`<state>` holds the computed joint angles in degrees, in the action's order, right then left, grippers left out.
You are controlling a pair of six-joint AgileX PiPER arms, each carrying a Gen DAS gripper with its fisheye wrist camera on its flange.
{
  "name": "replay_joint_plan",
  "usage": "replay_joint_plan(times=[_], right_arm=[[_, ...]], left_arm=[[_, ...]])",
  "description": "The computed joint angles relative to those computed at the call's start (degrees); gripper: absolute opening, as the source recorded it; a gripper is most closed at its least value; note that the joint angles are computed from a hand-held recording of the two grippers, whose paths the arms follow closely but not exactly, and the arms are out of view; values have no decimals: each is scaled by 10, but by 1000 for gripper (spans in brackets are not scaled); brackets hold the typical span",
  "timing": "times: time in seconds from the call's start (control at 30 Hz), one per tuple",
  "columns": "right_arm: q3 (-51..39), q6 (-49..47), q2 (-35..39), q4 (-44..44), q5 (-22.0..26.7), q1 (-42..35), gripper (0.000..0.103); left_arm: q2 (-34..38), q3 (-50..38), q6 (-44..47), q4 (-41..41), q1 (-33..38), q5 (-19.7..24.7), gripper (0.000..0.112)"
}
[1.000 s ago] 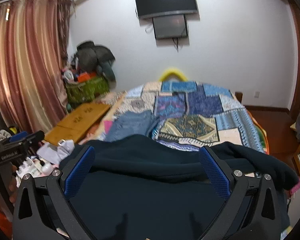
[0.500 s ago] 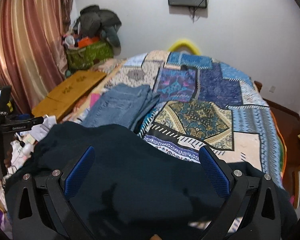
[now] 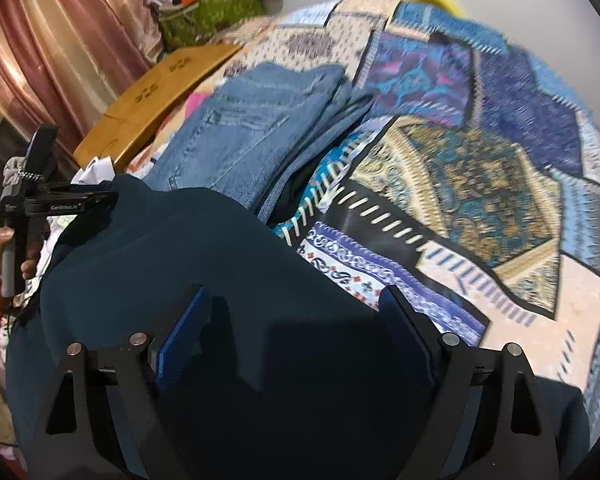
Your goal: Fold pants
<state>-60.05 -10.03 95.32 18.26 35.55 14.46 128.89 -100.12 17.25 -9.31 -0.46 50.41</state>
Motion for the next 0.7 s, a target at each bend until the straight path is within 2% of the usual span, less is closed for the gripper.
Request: replay_joint_plan(times=[0.07, 0.1, 0.17, 0.23, 0.27, 0.33, 0.37, 0.4, 0.43, 0.57, 0.7], right_arm=[[-22, -11, 28, -1, 10, 3, 80], [-34, -25, 43, 9, 18, 0, 78], [-39, -58, 60, 43, 21, -9, 75], [-25, -82, 55, 71, 10, -13, 69], [-12, -92, 48, 87, 0, -13, 66], [7, -78, 35, 78, -19, -2, 46], [10, -61, 32, 61, -26, 5, 40], [17, -22, 25, 21, -38, 17, 24], [21, -2, 21, 2, -43, 22, 15], [35, 13, -5, -8, -52, 18, 10], [44, 78, -49, -75, -68, 30, 9]], left_arm=[[8, -12, 17, -28, 6, 11, 47], [14, -23, 28, -50, 12, 25, 38], [18, -24, 37, -67, 15, 26, 33], [16, -18, 52, -85, 19, 26, 22], [14, -17, 53, -87, 19, 24, 20], [7, -6, 53, -88, 18, 17, 14], [3, -3, 50, -85, 17, 14, 13], [-3, 4, 48, -83, 16, 9, 9], [-12, 15, 47, -82, 14, 1, 8], [-67, 66, 57, -67, 9, -43, 7], [-131, 103, 57, -54, 9, -83, 6]])
